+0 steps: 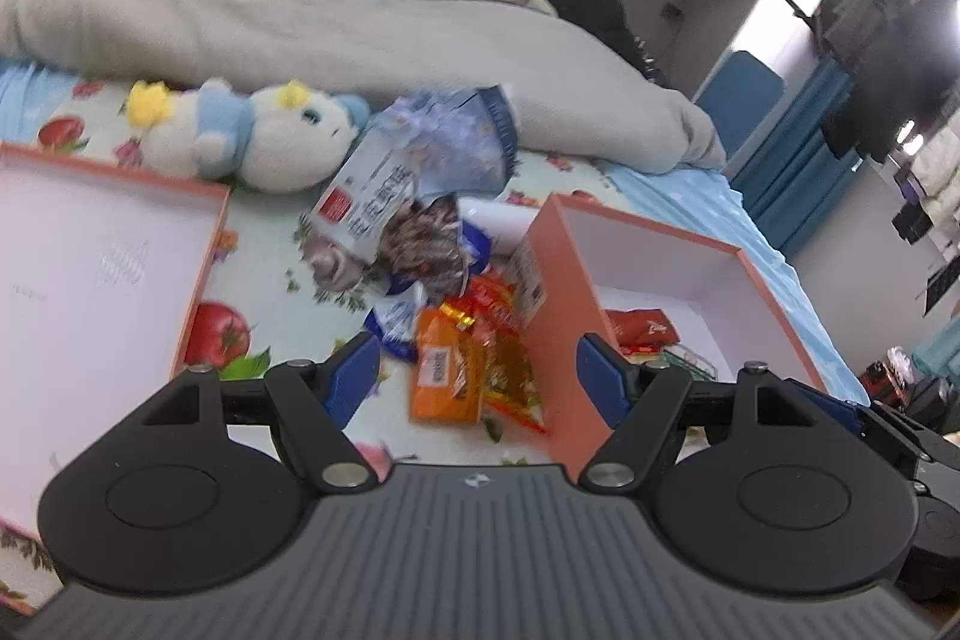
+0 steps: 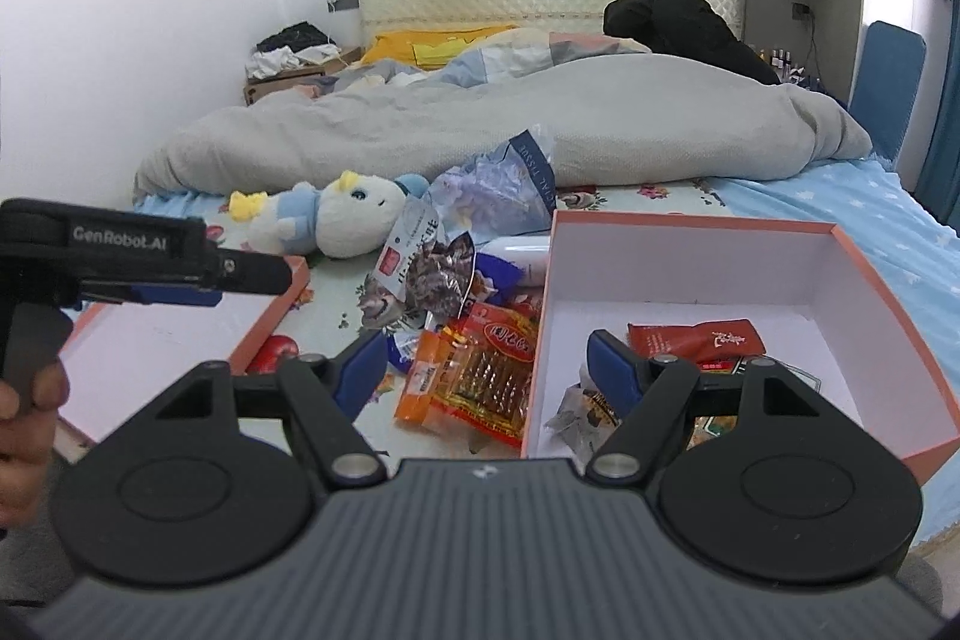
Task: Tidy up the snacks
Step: 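Withdraw both open tools from the pink box back toward the snack pile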
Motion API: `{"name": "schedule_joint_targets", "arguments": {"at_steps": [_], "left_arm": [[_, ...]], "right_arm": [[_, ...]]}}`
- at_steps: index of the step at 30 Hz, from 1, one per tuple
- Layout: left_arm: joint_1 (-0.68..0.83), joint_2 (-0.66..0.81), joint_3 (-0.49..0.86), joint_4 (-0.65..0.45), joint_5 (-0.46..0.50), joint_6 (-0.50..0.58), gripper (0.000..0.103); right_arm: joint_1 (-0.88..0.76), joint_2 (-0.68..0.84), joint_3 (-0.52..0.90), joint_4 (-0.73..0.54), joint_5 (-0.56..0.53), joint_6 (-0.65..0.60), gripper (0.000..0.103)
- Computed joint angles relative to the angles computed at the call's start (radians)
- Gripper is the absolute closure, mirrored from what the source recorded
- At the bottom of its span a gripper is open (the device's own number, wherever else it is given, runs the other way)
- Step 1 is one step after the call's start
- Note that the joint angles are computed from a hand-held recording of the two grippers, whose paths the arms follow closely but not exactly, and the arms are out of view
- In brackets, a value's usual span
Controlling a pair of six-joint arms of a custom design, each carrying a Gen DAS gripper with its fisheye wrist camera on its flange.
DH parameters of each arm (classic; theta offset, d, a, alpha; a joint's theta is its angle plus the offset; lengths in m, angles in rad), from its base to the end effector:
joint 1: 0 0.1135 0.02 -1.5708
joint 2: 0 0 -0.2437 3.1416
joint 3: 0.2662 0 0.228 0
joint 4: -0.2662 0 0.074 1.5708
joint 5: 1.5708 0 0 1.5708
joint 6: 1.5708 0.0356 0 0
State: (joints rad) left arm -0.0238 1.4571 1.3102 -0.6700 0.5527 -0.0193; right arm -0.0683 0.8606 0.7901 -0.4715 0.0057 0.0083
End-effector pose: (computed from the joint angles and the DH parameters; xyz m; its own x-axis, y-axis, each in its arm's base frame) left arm 0.2896 -0.0256 0.3067 -0.7360 0.0011 -0.6770 0.3654 0.8425 -0.3959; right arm 0.1782 -0.0124 0.2861 -0.5140 0.0435 -0.8567 0.0774 0.9970 0.0042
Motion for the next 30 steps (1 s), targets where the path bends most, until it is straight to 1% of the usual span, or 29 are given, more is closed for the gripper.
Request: {"name": "schedule_joint_targets", "arguments": {"at_steps": [4,7,13,18,22,25,28,30], "left_arm": [[0.041,0.024,-0.031,0.019,0.014,0.012,0.026],[0.068,0.032,-0.061,0.039,0.028,0.021,0.026],[0.095,0.069,-0.118,0.119,0.054,0.024,0.026],[0.100,0.144,-0.097,0.155,0.060,0.023,0.026],[0.104,0.199,-0.077,0.199,0.057,0.008,0.026],[0.111,0.248,-0.058,0.215,0.054,0.005,0.027],[0.101,0.304,-0.030,0.220,0.038,0.026,0.027],[0.100,0.324,-0.026,0.243,0.024,0.020,0.028]], "right_arm": [[0.021,0.026,-0.011,0.017,0.012,0.008,0.028],[0.052,0.041,-0.029,0.042,0.042,0.004,0.028],[0.127,0.066,-0.060,0.084,0.079,-0.002,0.028],[0.179,0.118,-0.068,0.126,0.112,-0.010,0.029],[0.209,0.180,-0.074,0.179,0.113,-0.002,0.029],[0.234,0.240,-0.083,0.231,0.125,-0.003,0.029],[0.254,0.309,-0.088,0.284,0.138,-0.004,0.029],[0.267,0.355,-0.091,0.317,0.148,-0.007,0.031]]}}
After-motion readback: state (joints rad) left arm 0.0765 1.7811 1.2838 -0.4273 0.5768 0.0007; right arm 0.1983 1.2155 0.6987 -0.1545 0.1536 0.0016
